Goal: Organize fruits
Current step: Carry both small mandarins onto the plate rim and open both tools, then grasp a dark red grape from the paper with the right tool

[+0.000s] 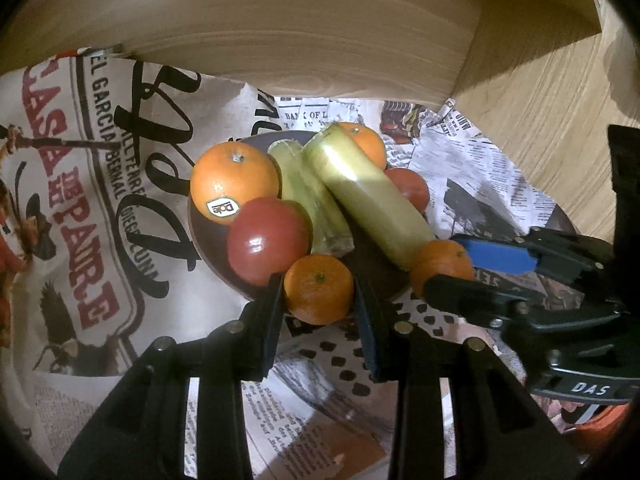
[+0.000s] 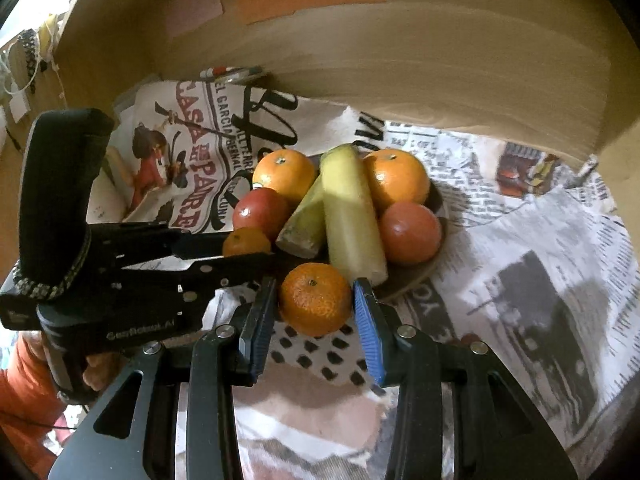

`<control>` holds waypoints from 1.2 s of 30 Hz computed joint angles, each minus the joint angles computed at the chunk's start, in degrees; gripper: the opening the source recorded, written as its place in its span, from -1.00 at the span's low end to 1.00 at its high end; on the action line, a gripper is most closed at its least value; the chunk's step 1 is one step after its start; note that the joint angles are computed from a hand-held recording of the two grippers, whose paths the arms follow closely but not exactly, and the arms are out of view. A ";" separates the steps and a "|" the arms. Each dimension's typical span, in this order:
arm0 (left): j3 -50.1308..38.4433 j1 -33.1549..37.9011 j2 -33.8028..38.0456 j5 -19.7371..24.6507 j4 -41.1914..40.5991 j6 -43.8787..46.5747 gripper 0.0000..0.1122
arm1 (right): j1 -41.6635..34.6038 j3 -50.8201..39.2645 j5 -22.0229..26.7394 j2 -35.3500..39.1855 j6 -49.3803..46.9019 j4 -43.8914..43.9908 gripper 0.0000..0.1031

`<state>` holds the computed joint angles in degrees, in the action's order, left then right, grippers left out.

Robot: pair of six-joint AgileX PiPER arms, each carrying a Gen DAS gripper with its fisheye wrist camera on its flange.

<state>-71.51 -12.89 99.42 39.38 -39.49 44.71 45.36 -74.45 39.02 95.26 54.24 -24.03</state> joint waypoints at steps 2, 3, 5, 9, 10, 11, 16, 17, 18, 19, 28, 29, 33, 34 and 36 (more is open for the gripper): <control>0.76 -0.30 -0.37 -1.05 -0.14 0.40 -0.39 | -0.22 -0.97 0.09 0.94 -0.96 0.47 -0.30; 1.16 -0.51 -0.52 -1.72 -0.17 0.68 -0.39 | -0.33 -1.42 0.09 1.37 -1.53 0.78 -0.30; 1.45 -0.90 -0.47 -2.47 0.04 0.98 -0.38 | -0.48 -2.51 0.48 2.19 -2.49 1.19 -0.30; 0.13 0.10 1.28 -0.62 -1.91 2.15 -0.38 | -0.39 -4.59 1.97 3.52 -2.85 0.01 -0.30; -0.23 0.47 1.64 -0.10 -2.51 2.45 -0.38 | -0.39 -4.93 2.25 3.76 -2.77 -0.44 -0.30; -0.49 0.83 1.86 0.45 -3.03 2.69 -0.38 | -0.58 -5.33 2.35 4.07 -3.06 -0.47 -0.30; -1.11 2.03 2.46 2.37 -5.06 4.20 -0.38 | -1.37 -5.45 1.32 4.56 -3.84 0.38 -0.29; -1.12 2.16 2.47 2.56 -5.26 4.33 -0.38 | -1.29 -5.65 1.55 4.67 -3.82 0.22 -0.29; -1.12 2.22 2.47 2.66 -5.40 4.38 -0.38 | -1.25 -5.83 1.66 4.79 -3.74 0.09 -0.29; -1.09 2.22 2.42 2.69 -5.42 4.35 -0.38 | -1.25 -5.83 1.66 4.79 -3.74 0.09 -0.29; -0.26 2.94 1.47 1.77 -5.24 3.57 -0.13 | -1.10 -5.29 1.40 4.43 -2.47 -1.07 -0.09; -0.10 3.15 1.28 1.72 -5.62 3.72 -0.10 | -1.08 -4.81 1.04 4.00 -1.82 -1.56 -0.07; 0.86 3.71 -0.44 1.57 -6.01 4.02 -0.10 | -0.57 -3.56 0.45 2.61 -0.01 -3.19 -0.06; 1.36 3.83 -1.32 1.33 -6.11 4.25 -0.10 | -0.30 -3.32 0.58 2.18 0.64 -3.87 -0.06; 2.47 4.26 -3.24 0.91 -6.35 5.25 -0.10 | 0.27 -2.42 0.89 0.90 2.27 -5.62 -0.06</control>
